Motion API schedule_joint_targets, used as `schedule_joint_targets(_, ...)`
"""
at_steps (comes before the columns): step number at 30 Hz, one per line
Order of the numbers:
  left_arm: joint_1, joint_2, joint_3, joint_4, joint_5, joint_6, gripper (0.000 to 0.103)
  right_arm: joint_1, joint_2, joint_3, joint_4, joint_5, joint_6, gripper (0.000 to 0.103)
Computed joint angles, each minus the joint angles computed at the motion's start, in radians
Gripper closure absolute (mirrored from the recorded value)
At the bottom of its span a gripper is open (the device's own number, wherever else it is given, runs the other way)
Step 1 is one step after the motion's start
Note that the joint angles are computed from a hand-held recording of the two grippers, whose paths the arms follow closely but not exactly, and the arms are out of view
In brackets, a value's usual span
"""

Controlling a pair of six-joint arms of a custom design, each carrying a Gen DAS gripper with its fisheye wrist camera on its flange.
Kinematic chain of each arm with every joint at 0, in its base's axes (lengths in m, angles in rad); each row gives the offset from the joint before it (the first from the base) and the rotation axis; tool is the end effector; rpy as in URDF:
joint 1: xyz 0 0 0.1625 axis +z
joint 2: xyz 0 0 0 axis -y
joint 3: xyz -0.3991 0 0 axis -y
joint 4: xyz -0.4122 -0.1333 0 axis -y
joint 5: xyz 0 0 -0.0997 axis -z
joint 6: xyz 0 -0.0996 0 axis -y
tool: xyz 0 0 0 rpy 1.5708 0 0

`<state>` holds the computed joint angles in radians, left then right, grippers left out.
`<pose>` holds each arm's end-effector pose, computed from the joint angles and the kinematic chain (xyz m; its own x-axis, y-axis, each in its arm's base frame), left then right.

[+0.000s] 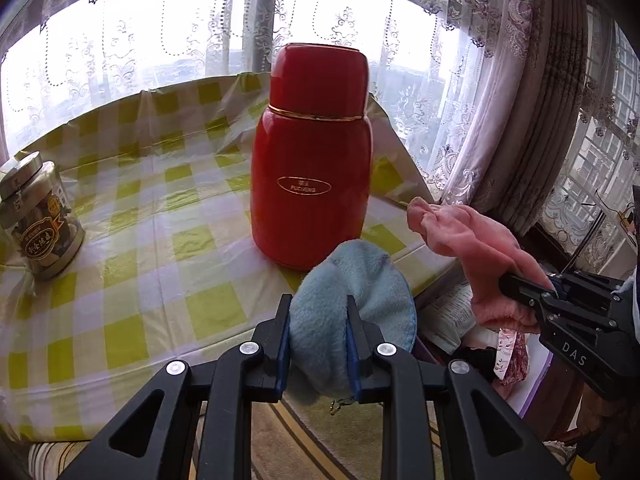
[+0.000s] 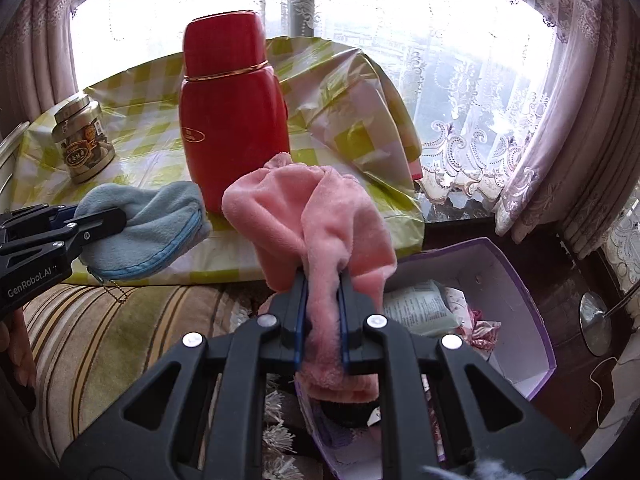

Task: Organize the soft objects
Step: 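Carry the blue pouch in the left tool and pink cap in the right tool to the box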

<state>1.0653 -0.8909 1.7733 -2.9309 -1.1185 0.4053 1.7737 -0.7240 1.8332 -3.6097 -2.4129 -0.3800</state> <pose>-0.1564 -0.6478 0.1208 -0.6431 0.5451 -0.5379 0.7438 0.6116 -0.2695 0.1778 -0.5713 0.0980 -0.6729 0.2020 0.7116 -0.3985 0.7115 -0.5788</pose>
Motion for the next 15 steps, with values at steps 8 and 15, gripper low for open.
schedule_joint_targets(8, -0.049, 0.037, 0.014, 0.021, -0.014, 0.007, 0.080, -0.041, -0.071, 0.084, -0.066, -0.035, 0.013, 0.087)
schedule_joint_targets(15, -0.080, 0.064, 0.018, 0.045, -0.024, -0.001, 0.079, -0.071, -0.110, 0.128, -0.097, -0.057, 0.026, 0.087)
